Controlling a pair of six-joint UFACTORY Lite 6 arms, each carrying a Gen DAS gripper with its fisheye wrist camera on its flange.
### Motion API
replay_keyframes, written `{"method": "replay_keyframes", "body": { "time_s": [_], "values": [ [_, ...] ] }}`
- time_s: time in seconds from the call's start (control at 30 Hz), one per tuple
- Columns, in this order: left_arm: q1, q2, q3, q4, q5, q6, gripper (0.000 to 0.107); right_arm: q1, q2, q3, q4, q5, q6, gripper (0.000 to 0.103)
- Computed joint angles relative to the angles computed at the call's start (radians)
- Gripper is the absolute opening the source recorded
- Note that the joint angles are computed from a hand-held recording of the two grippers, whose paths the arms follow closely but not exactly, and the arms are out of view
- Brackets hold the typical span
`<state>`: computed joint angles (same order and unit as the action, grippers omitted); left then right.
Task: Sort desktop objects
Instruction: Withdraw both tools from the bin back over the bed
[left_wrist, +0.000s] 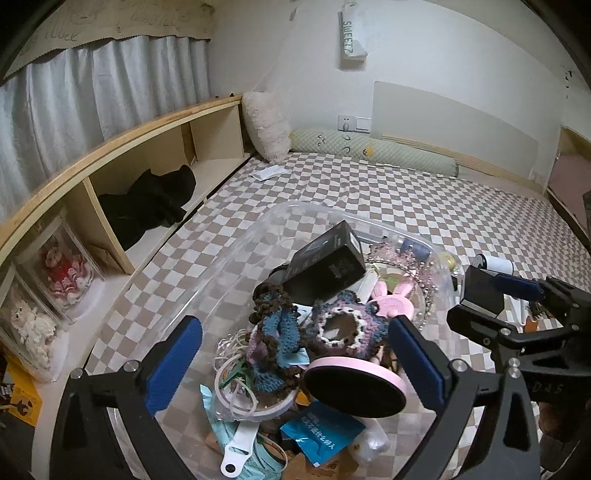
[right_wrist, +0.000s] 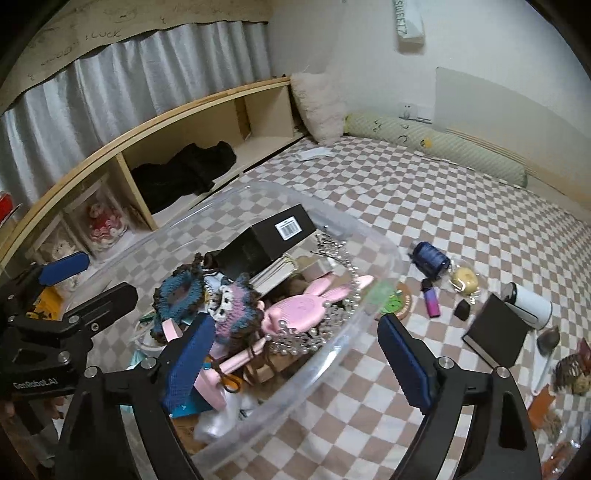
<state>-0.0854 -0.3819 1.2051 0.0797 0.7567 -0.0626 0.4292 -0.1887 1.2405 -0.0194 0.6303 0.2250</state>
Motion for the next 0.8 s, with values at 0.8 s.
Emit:
{"method": "replay_keyframes", "body": {
  "time_s": [0.8],
  "values": [
    [-0.357, -0.062, 0.121, 0.399, 0.14, -0.383, 0.103, -0.237, -0.237, 0.028, 0.086, 0.183, -0.183, 0.103]
  ]
}}
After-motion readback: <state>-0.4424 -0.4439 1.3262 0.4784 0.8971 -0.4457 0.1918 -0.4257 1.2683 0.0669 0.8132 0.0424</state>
